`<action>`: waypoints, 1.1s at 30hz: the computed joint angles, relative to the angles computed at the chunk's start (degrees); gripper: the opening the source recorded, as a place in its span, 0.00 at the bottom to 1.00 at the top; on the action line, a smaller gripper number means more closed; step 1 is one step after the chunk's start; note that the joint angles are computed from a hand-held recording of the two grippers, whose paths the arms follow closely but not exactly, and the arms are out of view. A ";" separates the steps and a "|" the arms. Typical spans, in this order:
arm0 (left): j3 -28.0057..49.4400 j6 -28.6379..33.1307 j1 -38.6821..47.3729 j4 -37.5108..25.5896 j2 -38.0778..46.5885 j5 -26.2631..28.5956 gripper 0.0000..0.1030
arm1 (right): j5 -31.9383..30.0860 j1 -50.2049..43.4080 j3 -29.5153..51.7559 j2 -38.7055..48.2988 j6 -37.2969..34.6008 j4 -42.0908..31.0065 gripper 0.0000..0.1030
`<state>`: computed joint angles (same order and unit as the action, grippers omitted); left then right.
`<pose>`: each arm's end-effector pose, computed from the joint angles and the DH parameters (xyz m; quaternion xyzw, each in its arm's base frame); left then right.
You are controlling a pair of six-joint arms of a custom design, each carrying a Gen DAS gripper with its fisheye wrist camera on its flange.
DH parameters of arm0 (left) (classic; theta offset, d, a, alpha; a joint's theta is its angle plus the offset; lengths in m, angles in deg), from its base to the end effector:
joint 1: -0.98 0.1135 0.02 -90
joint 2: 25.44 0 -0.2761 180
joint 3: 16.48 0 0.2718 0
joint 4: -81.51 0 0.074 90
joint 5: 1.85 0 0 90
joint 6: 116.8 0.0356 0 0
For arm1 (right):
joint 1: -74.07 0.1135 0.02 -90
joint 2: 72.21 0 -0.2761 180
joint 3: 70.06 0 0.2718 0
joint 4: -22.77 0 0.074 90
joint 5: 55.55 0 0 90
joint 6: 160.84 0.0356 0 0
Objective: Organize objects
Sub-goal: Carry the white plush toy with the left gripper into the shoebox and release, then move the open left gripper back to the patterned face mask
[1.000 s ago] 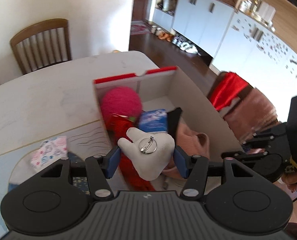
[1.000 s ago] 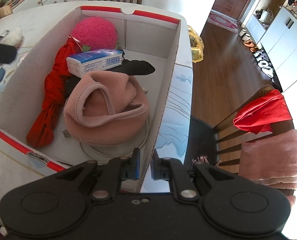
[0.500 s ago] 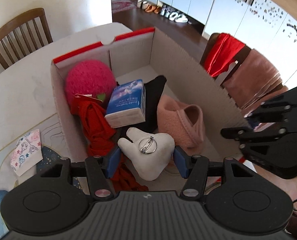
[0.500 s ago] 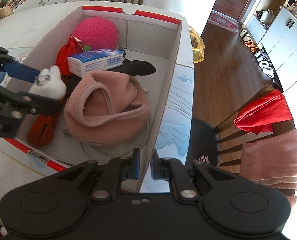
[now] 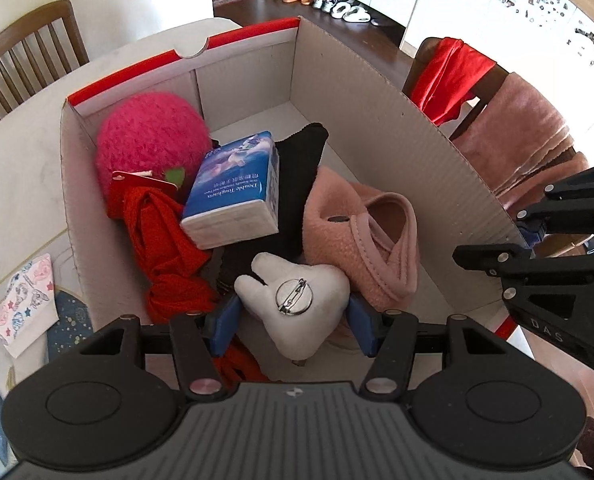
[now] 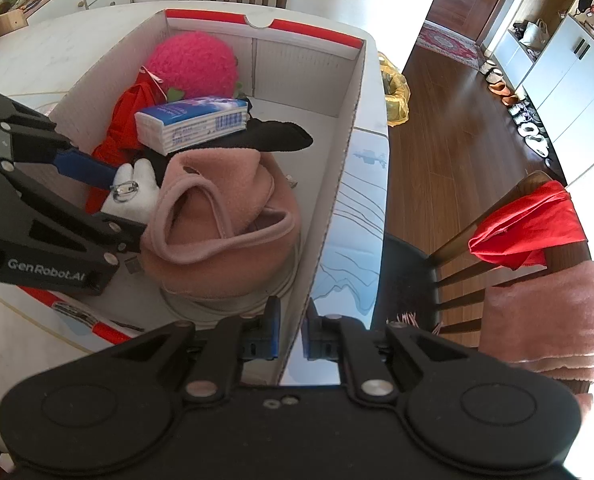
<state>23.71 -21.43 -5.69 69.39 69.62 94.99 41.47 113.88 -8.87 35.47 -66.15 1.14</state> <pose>0.2414 -0.0325 0.0656 0.1144 0.9715 -0.0607 0.1984 0.2576 0.2090 0.0780 -0.2846 0.9378 0.0161 0.1981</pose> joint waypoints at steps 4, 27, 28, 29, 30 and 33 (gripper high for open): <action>-0.54 0.11 0.31 1.01 -0.12 0.34 0.66 | 0.01 -0.03 0.01 0.03 -0.02 0.03 0.10; -4.77 7.88 23.23 -17.90 -28.82 15.79 0.74 | 0.06 0.04 0.17 0.23 0.07 -0.02 0.10; -4.66 8.84 24.75 -18.59 -29.71 15.78 0.74 | 0.06 0.04 0.17 0.23 0.07 -0.02 0.10; -4.42 9.79 26.08 -19.06 -30.11 15.52 0.77 | 0.06 0.04 0.17 0.23 0.07 -0.02 0.10; -4.18 10.54 27.40 -19.37 -30.42 15.18 0.81 | 0.06 0.04 0.17 0.23 0.07 -0.02 0.10; -3.28 12.50 31.48 -19.19 -29.29 14.72 0.81 | 0.07 0.06 0.33 0.44 0.06 0.02 0.11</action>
